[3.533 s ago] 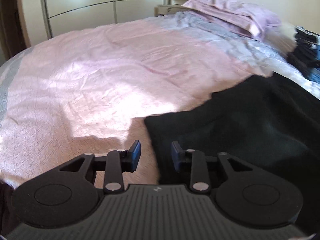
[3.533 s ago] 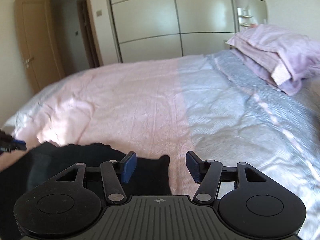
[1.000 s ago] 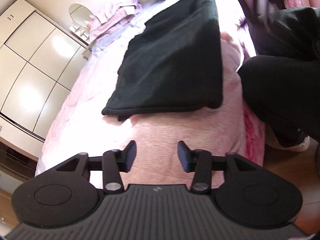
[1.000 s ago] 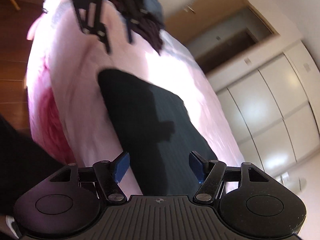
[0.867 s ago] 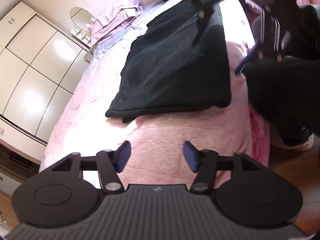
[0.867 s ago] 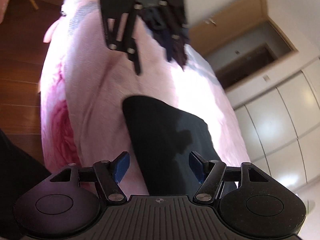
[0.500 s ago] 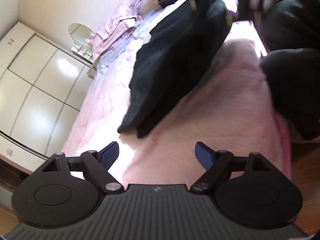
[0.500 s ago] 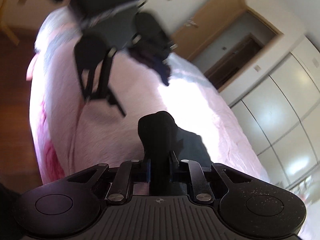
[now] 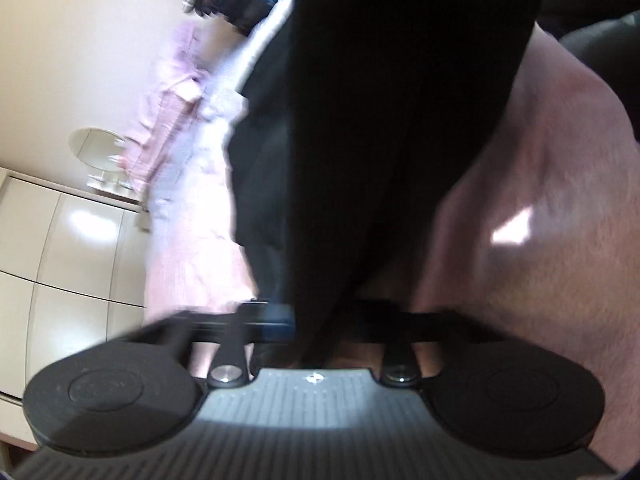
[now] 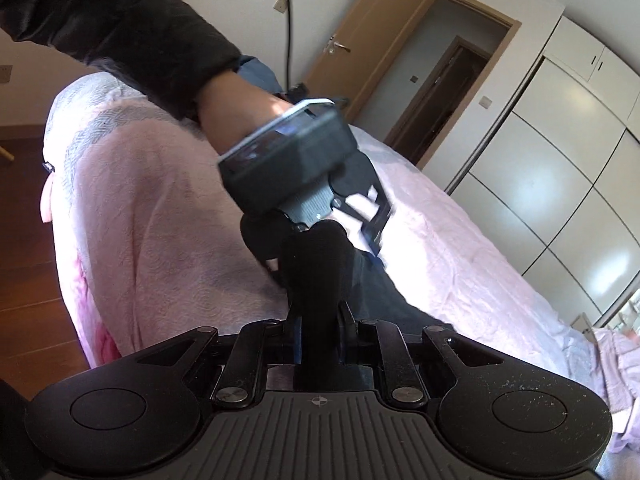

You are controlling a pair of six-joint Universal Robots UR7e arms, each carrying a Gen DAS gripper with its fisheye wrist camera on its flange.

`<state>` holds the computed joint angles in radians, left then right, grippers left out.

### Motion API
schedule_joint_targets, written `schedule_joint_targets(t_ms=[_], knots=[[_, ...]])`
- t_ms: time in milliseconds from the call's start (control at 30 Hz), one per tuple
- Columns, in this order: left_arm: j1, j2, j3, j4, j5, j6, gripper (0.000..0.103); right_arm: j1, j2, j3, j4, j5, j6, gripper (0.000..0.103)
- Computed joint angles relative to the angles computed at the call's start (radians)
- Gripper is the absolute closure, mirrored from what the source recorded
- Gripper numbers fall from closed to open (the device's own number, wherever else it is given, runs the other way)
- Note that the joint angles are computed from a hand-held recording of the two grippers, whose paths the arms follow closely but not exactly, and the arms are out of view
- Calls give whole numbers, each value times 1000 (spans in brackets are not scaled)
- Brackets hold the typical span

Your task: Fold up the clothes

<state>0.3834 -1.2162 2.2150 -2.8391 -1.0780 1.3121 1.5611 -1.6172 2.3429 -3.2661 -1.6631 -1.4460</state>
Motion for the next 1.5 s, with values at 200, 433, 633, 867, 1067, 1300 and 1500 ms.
schedule_joint_targets(t_ms=[200, 433, 633, 867, 1067, 1300, 1500], knots=[[-6, -74, 28, 10, -10, -77, 97, 27, 15, 14, 18, -19, -2, 89], [-82, -231, 44, 218, 84, -251, 96, 58, -16, 47, 84, 57, 67, 89], [-134, -91, -95, 169, 107, -176, 95, -16, -124, 44, 132, 230, 182, 90], [-138, 327, -433, 1, -62, 12, 89, -260, -281, 37, -75, 485, 555, 90], [-117, 670, -672, 102, -109, -76, 69, -672, -319, -20, -31, 666, 984, 89], [-57, 706, -727, 179, -177, -228, 67, -900, -296, -49, 106, 843, 1238, 89], [28, 615, -739, 234, -186, -446, 65, -849, -267, -104, 104, 829, 1300, 90]])
